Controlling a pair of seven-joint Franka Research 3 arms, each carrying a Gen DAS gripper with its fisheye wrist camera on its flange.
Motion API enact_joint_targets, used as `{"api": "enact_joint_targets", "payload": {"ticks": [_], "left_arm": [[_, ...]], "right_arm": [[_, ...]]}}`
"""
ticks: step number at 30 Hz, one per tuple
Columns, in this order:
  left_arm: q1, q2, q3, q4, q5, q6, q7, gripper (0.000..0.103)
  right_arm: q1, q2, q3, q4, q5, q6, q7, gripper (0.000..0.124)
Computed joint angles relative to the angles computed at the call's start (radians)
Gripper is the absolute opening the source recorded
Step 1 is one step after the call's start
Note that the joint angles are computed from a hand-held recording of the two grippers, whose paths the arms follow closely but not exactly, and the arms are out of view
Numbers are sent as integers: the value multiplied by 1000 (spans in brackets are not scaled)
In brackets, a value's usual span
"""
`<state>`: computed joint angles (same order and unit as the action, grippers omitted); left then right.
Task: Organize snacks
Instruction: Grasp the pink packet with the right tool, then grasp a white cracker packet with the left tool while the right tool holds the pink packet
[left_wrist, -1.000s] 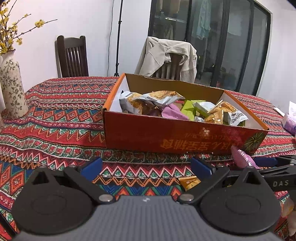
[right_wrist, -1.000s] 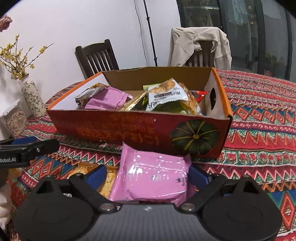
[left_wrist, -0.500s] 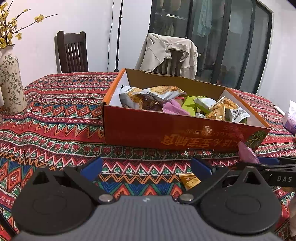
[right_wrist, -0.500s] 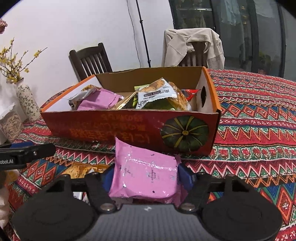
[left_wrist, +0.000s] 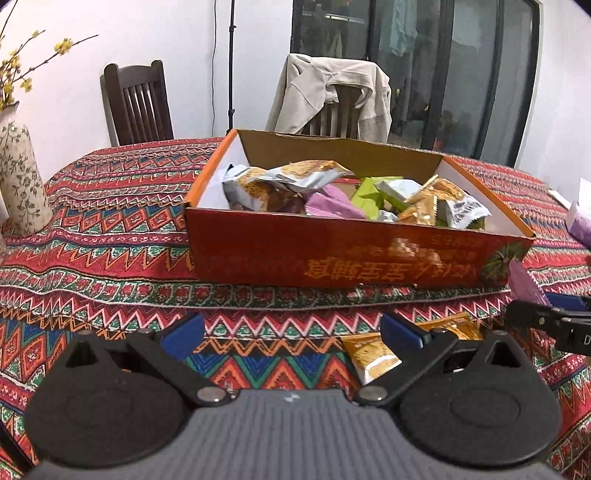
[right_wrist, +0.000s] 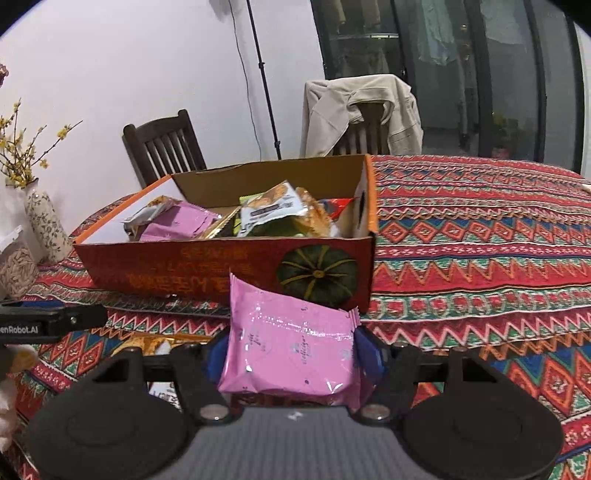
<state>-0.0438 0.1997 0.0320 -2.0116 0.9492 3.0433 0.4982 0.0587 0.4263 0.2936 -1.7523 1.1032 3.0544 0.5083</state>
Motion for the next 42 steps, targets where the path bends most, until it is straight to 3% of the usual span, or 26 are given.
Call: {"api": "enact_joint_targets", "payload": {"ticks": [4,9,12,21,27,29,32,36,42], "left_arm": [[1,10,-38,11,-83,-35,70,103],[-41,39,-41,56,-106,-122,69,103],[-68,55,-40,82,-84,-183,44,103],[-84,72,-56,97,-93,-244,27,102],[-83,67,-65,83,-112,-234,32,86],[-83,61,-64,75,-111,-225,28,77],[-78,50,-68,62,-113,-200,41,55],[-80,38,-60,46,-100,-180,20,49],[-83,11,-48,19,-25,-163,-51,49]], "right_arm": [[-30,-8,36,-12,61,25,-71,68],[-56,-26,61,-22,214,27,-227,68],[-48,-34,42,-24,281,5,-277,68],[13,-57,-34,-29,429,-39,-413,69],[65,-72,-96,-35,499,-73,-474,69],[82,-72,-114,-34,505,-80,-478,69],[96,-77,-131,-38,518,-88,-493,69],[108,-82,-144,-43,539,-94,-518,69],[121,-83,-154,-44,542,-93,-529,69]]}}
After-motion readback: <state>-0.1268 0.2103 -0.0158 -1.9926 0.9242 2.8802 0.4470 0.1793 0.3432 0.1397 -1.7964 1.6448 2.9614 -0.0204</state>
